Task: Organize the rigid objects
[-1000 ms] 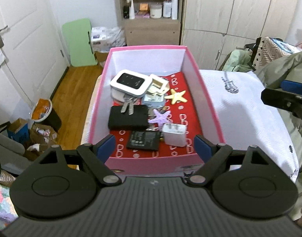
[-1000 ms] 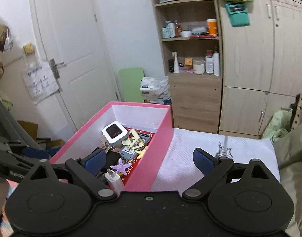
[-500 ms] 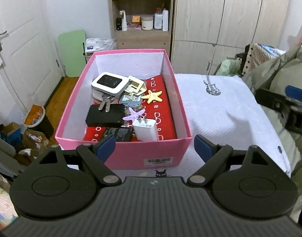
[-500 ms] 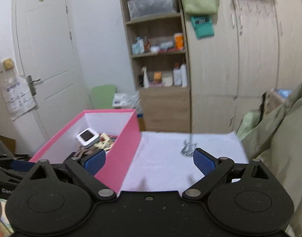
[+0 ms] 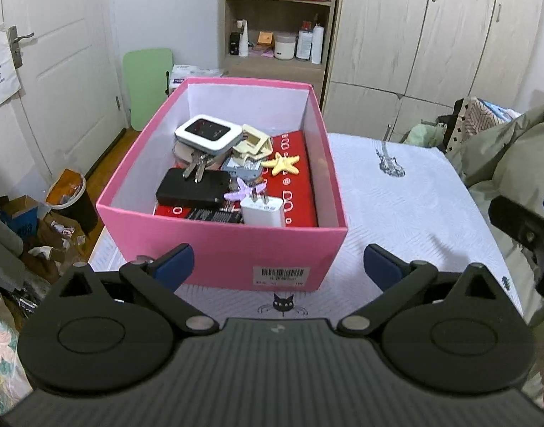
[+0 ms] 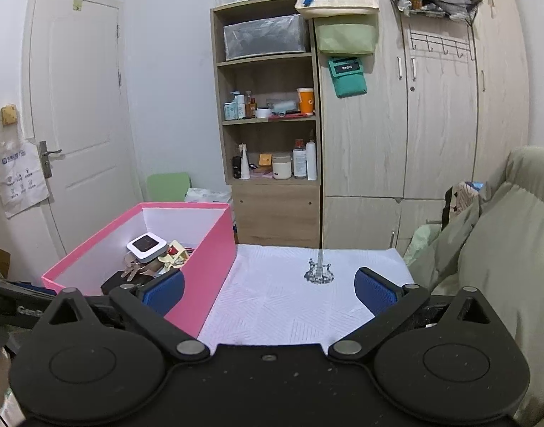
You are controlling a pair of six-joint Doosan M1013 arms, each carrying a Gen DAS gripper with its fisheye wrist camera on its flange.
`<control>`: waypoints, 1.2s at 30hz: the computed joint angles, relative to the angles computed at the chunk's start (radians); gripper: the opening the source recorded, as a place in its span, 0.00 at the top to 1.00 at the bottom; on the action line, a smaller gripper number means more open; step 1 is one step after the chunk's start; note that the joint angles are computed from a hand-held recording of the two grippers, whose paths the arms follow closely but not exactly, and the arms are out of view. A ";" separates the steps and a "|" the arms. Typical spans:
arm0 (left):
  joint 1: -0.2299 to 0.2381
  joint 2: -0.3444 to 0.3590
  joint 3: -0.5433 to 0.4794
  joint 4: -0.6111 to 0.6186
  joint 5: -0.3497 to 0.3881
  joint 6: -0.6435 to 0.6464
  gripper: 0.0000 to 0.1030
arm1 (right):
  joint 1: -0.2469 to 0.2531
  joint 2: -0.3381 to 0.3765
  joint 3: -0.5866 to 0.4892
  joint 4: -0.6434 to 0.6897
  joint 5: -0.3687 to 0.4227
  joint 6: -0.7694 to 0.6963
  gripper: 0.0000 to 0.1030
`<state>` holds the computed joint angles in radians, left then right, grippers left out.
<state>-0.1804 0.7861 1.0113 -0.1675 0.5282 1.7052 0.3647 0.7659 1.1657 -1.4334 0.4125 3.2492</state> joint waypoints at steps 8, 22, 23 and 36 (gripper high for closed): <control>-0.011 -0.020 0.048 0.060 -0.063 -0.033 0.00 | -0.004 0.001 0.005 0.083 0.022 -0.058 0.00; -0.030 -0.037 0.082 0.108 -0.092 -0.017 0.00 | -0.002 -0.007 0.022 0.114 0.046 -0.077 0.00; -0.030 -0.038 0.085 0.109 -0.096 -0.018 0.00 | -0.001 -0.007 0.025 0.101 0.050 -0.059 0.00; -0.033 -0.044 0.101 0.130 -0.124 -0.047 0.00 | 0.004 -0.010 0.041 0.022 0.075 0.040 0.00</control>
<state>-0.2133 0.7419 1.1119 -0.0375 0.4040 1.6583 0.3682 0.7559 1.2064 -1.4112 0.4877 3.2888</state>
